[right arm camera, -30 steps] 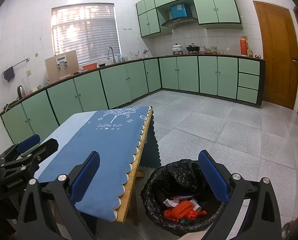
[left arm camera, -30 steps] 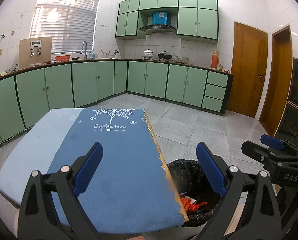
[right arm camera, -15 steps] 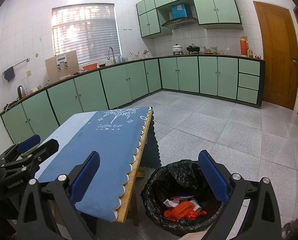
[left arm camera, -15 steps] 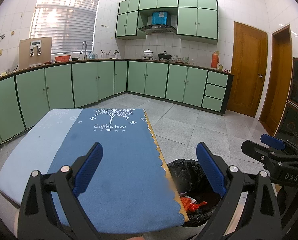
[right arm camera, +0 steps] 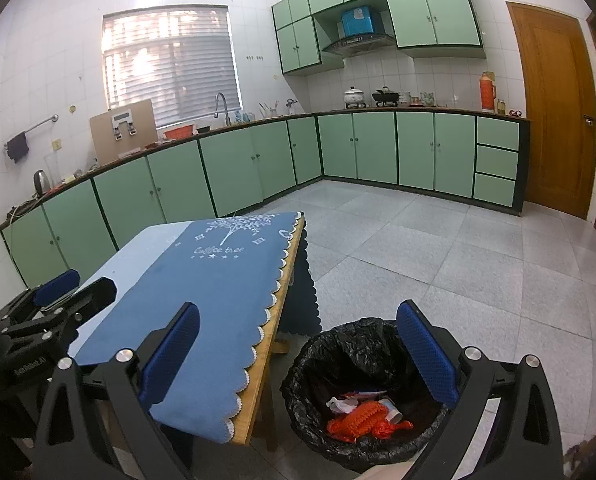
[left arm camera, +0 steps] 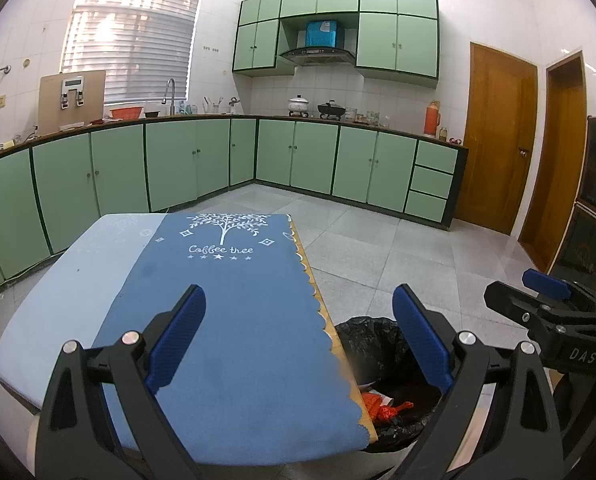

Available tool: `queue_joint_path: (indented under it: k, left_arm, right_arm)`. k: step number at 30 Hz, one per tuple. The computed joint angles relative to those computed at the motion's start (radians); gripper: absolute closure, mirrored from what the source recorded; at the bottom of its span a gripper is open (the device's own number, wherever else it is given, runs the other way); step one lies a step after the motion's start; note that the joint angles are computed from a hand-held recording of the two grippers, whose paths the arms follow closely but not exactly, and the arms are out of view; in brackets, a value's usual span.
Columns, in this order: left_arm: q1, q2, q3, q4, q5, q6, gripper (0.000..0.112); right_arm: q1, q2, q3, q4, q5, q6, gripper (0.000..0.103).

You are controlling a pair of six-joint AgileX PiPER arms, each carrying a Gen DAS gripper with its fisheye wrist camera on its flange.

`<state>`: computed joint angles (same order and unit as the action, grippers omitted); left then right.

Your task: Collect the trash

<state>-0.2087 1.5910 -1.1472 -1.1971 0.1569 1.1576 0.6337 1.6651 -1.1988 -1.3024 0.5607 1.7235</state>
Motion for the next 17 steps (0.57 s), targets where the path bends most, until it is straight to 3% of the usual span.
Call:
queue_joint_path:
  k: [17]
  left_arm:
    - [0.001, -0.001, 0.000, 0.017, 0.004, -0.017, 0.021]
  right_arm:
    - [-0.001, 0.000, -0.002, 0.000, 0.000, -0.002, 0.006]
